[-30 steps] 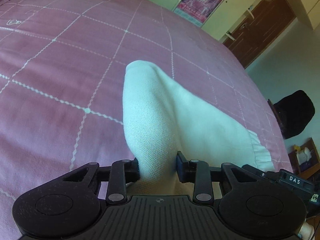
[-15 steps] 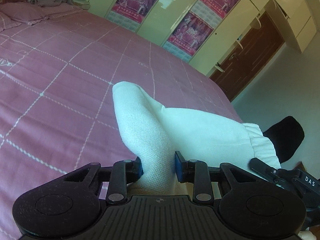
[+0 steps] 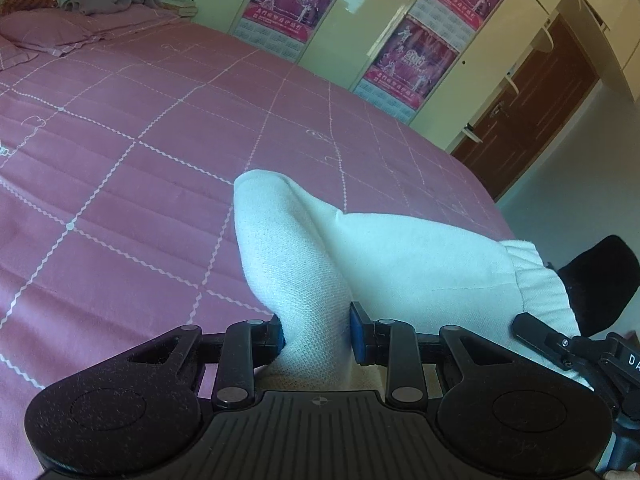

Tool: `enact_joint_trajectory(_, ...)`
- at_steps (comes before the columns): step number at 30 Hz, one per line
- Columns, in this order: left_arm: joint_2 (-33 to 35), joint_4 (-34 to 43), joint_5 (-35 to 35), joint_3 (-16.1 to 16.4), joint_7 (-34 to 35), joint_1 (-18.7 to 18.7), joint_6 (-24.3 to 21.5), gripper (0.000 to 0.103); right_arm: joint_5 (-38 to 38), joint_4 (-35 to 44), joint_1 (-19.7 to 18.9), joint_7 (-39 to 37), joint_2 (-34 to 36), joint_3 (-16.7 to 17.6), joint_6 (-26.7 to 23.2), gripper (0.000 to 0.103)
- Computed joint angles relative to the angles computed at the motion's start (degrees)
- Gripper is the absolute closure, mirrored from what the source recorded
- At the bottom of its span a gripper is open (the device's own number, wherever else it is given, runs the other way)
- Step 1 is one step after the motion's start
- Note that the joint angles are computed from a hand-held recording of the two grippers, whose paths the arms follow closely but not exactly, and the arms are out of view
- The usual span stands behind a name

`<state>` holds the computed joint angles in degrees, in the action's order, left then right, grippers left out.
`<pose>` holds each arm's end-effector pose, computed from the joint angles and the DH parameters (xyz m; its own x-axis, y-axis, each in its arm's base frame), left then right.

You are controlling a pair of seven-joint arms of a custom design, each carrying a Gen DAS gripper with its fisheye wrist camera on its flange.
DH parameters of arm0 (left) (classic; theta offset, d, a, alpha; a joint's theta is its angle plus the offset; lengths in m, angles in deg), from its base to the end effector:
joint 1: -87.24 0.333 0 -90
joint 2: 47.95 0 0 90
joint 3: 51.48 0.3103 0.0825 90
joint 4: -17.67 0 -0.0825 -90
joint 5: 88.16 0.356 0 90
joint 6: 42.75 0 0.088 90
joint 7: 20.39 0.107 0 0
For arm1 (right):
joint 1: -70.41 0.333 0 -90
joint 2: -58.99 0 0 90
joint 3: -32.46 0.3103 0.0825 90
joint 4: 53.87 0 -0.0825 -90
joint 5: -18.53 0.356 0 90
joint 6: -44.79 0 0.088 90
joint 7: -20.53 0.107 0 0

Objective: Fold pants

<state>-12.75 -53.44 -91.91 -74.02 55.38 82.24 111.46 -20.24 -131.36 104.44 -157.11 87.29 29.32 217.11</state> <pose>0.6988 -0.2552 0.5337 -0.1931 -0.8700 0.4537 -0.7494 -0.1677 -0.6406 0.5829 0.4146 0.5714 0.0199 -0.6977 -0.7161 -0.5430 0.5938 -0.5937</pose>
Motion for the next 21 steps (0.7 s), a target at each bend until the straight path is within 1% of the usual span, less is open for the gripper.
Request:
enact_joint_trajectory(1, 0.3, 0.4, 0.5, 0.5, -0.4, -0.4, -0.5, 0.073, 0.7, 0.9, -0.6, -1.2, 0.7, 0.8, -0.6, 0.061)
enact_joint_trajectory(3, 2.2, 3.0, 1.9, 1.4, -0.7, -1.5, -1.8, 0.073, 1.7, 1.8, -1.1, -2.4, 1.8, 1.3, -1.3, 0.061)
enact_joint_trajectory(6, 3.2, 3.4, 3.7, 2.5, -1.0, -2.6, -1.9, 0.073, 2.3, 2.1, -1.1, -2.7, 2.9, 0.9, -1.4, 0.061)
enact_joint_trajectory(9, 4.7, 4.8, 6.5, 4.0, -1.1, -4.0, -3.6, 0.072, 2.6, 1.8, -1.2, -3.2, 3.4, 0.6, -1.8, 0.061)
enact_joint_trajectory(10, 5.0, 5.1, 7.6, 5.0, -1.6, -4.6, -5.1, 0.071, 2.5, 1.5, -1.1, -3.2, 3.3, 0.3, -2.3, 0.061)
enact_joint_trajectory(11, 5.7, 6.4, 8.9, 6.1, -2.4, -5.4, -7.5, 0.070, 2.5, 0.9, -0.9, -2.5, 3.2, -0.3, -2.9, 0.061)
enact_joint_trajectory(12, 6.9, 8.4, 9.8, 6.9, -3.0, -6.0, -10.9, 0.066, 2.2, -0.2, -0.5, -1.0, 2.8, -1.1, -3.3, 0.061)
enact_joint_trajectory(13, 7.6, 8.9, 9.8, 7.1, -3.2, -6.0, -12.3, 0.057, 2.4, -1.3, -0.4, 0.1, 2.4, -1.3, -4.9, 0.060)
enact_joint_trajectory(14, 7.1, 7.5, 10.2, 7.4, -3.9, -5.9, -11.5, 0.053, 3.1, -1.9, -0.8, -0.1, 2.0, -0.5, -7.8, 0.059)
enact_joint_trajectory(15, 7.1, 7.8, 10.6, 7.5, -3.9, -5.9, -12.0, 0.050, 4.7, -1.8, -1.9, -2.4, 2.0, 1.4, -11.6, 0.057)
enact_joint_trajectory(16, 7.2, 8.2, 11.1, 7.6, -3.9, -6.2, -12.6, 0.048, 6.2, -0.6, -2.5, -5.6, 2.3, 3.1, -17.1, 0.053)
enact_joint_trajectory(17, 7.0, 8.1, 11.8, 7.9, -3.8, -6.5, -12.8, 0.047, 6.3, 0.4, -2.3, -7.5, 2.6, 3.5, -20.7, 0.049)
enact_joint_trajectory(18, 6.7, 7.9, 12.5, 8.1, -3.8, -6.7, -12.8, 0.044, 5.4, 0.6, -1.7, -7.9, 2.6, 3.2, -22.1, 0.046)
enact_joint_trajectory(19, 6.1, 7.2, 12.8, 8.2, -3.7, -6.7, -12.6, 0.043, 4.9, 1.2, -1.2, -8.2, 2.7, 3.0, -23.6, 0.042)
enact_joint_trajectory(21, 4.8, 6.0, 13.4, 8.5, -4.6, -6.8, -12.4, 0.043, 4.2, 3.4, -0.3, -9.6, 3.2, 3.1, -27.5, 0.041)
